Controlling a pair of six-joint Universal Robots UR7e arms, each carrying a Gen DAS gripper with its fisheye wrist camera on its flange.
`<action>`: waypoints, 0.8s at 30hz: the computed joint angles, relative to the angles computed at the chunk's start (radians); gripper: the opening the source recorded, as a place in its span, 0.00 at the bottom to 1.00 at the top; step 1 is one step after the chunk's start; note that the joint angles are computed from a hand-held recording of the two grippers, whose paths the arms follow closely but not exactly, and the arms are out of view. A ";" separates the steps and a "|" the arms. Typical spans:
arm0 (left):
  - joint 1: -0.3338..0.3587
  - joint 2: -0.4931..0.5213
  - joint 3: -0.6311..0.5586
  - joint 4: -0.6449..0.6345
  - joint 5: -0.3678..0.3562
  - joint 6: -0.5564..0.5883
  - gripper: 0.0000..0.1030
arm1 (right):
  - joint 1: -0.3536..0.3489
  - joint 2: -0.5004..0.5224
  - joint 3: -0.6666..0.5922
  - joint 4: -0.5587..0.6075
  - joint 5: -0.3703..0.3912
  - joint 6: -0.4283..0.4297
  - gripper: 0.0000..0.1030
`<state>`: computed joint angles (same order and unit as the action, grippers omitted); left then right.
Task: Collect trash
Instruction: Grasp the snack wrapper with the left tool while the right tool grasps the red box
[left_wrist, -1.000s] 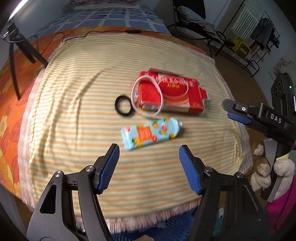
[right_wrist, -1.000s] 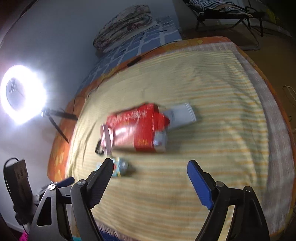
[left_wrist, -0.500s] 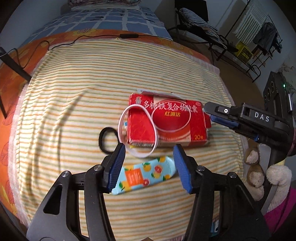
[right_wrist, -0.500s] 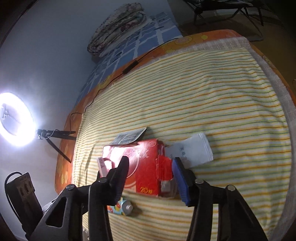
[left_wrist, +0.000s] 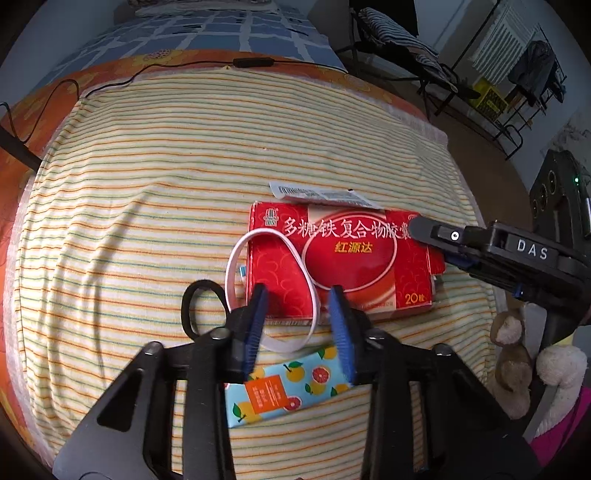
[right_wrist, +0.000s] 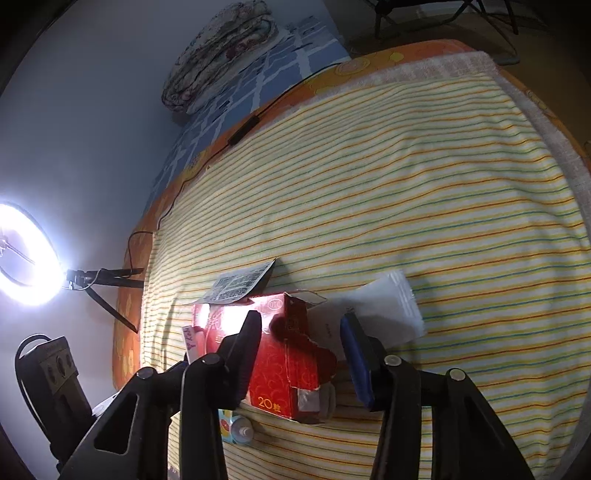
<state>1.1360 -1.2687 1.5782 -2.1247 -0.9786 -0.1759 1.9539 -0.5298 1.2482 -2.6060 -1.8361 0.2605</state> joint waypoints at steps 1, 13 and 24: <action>0.001 0.002 -0.002 0.001 0.000 0.005 0.21 | 0.000 0.002 -0.002 0.003 0.001 -0.001 0.41; 0.021 0.003 0.001 -0.038 -0.033 0.031 0.02 | 0.025 0.004 -0.003 -0.003 -0.021 -0.049 0.08; 0.021 -0.038 -0.003 -0.044 -0.048 0.011 0.01 | 0.097 -0.015 0.002 -0.037 -0.079 -0.167 0.01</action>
<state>1.1569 -1.3062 1.5756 -2.1684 -1.0266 -0.1649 2.0511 -0.5445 1.2504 -2.6430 -1.9153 0.0939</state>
